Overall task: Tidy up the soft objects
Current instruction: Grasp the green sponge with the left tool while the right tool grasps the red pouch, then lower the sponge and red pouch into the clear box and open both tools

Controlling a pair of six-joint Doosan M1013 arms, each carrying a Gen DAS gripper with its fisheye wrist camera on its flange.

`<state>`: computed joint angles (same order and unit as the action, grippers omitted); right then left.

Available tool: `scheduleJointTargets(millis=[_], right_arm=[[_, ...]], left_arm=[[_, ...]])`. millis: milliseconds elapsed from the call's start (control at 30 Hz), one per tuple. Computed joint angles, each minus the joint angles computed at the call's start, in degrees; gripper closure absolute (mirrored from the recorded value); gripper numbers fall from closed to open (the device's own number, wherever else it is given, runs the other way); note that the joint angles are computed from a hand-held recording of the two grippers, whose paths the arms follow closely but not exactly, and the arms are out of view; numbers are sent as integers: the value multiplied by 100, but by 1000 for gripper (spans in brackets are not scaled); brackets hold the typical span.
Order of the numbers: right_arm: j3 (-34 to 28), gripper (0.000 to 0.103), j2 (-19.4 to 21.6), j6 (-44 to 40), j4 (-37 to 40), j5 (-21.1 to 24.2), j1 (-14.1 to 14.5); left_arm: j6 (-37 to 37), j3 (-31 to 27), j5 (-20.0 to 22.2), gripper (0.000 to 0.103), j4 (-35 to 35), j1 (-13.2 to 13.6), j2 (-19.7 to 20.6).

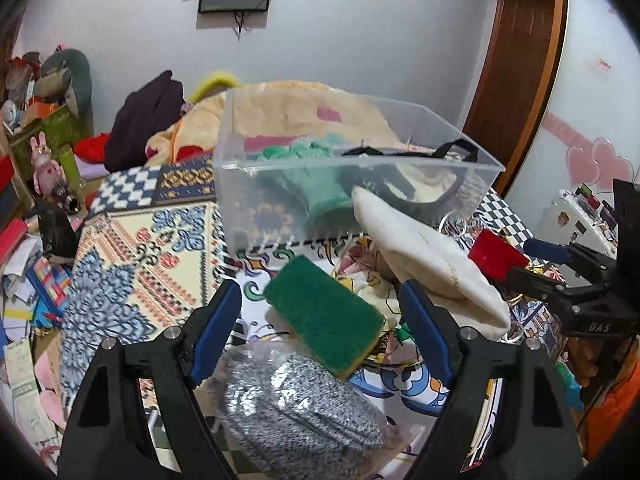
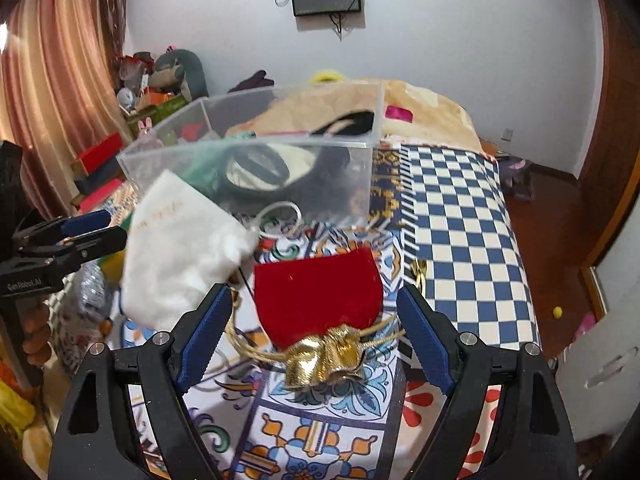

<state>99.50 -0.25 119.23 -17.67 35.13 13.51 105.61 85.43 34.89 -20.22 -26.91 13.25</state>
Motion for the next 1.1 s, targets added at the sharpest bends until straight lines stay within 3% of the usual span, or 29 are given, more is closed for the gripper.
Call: scheduleJointTargets(millis=[133, 233, 300, 433, 700, 867, 1100], right_arm=[[22, 23, 5, -49, 128, 16, -25], [28, 39, 10, -219, 246, 63, -42], [28, 40, 17, -202, 143, 70, 2], [41, 55, 2, -198, 42, 56, 53], [79, 76, -58, -188, -60, -82, 36], [68, 79, -93, -145, 27, -165, 23], [-73, 79, -173, 329, -604, -317, 117]], left_arm=[[-25, -4, 60, 38, 25, -10, 26], [-104, -23, 79, 47, 76, -10, 56], [-109, 40, -38, 50, 121, -28, 25], [-144, 131, -160, 64, 273, -66, -30], [-340, 233, -366, 66, 398, -60, -145], [-292, 286, -615, 66, 367, -54, -269], [-50, 183, -800, 66, 65, -12, -314]])
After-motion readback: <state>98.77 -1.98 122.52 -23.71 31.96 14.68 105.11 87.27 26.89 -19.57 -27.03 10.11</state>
